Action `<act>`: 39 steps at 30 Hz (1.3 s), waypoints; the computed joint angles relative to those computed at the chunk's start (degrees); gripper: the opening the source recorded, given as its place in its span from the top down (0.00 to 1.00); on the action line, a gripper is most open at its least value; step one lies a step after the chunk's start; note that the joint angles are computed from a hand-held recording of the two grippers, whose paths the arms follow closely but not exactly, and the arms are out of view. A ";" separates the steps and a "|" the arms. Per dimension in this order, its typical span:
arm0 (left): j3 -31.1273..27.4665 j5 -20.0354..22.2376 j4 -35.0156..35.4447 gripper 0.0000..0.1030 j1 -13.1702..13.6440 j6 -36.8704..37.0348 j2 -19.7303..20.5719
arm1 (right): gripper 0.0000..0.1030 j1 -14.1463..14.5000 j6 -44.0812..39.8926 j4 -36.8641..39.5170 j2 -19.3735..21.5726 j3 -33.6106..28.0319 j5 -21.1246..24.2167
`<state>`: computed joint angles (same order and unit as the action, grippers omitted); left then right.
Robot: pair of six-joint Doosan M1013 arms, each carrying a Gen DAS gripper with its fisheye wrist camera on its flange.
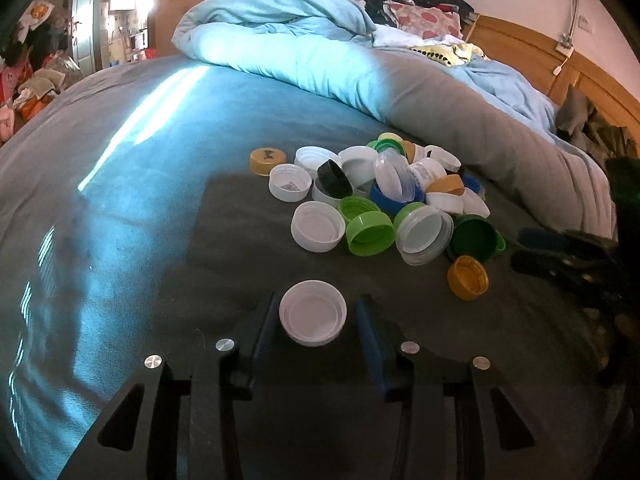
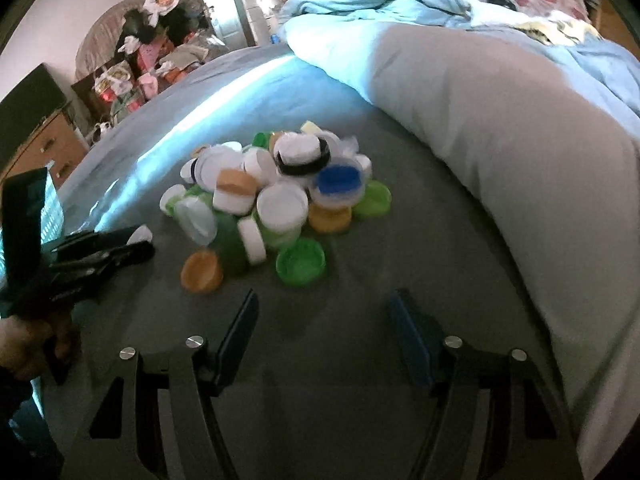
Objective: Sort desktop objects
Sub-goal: 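Grasp a white cap with the left tool while the right tool grasps a green cap, then carry the white and green caps over the basket and open both tools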
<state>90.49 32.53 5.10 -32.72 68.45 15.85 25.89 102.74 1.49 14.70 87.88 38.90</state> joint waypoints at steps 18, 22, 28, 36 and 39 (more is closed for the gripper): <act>0.07 2.13 3.85 0.68 -1.96 -3.76 -1.49 | 0.75 1.35 7.24 -2.47 -5.26 4.45 -1.96; -0.05 4.15 10.31 0.68 -4.42 -9.70 -4.19 | 0.75 3.37 10.91 -6.94 -6.44 3.14 -0.53; -1.49 12.17 21.35 0.68 -4.30 -23.14 -9.60 | 0.75 6.62 12.23 -10.90 -5.86 -2.51 -0.83; 1.30 20.98 31.70 0.67 0.23 -34.90 -18.11 | 0.75 11.98 4.44 -8.22 -0.76 -15.80 -0.46; 2.86 23.59 31.93 0.67 2.59 -36.17 -20.61 | 0.75 14.11 0.43 -5.81 2.32 -21.42 1.04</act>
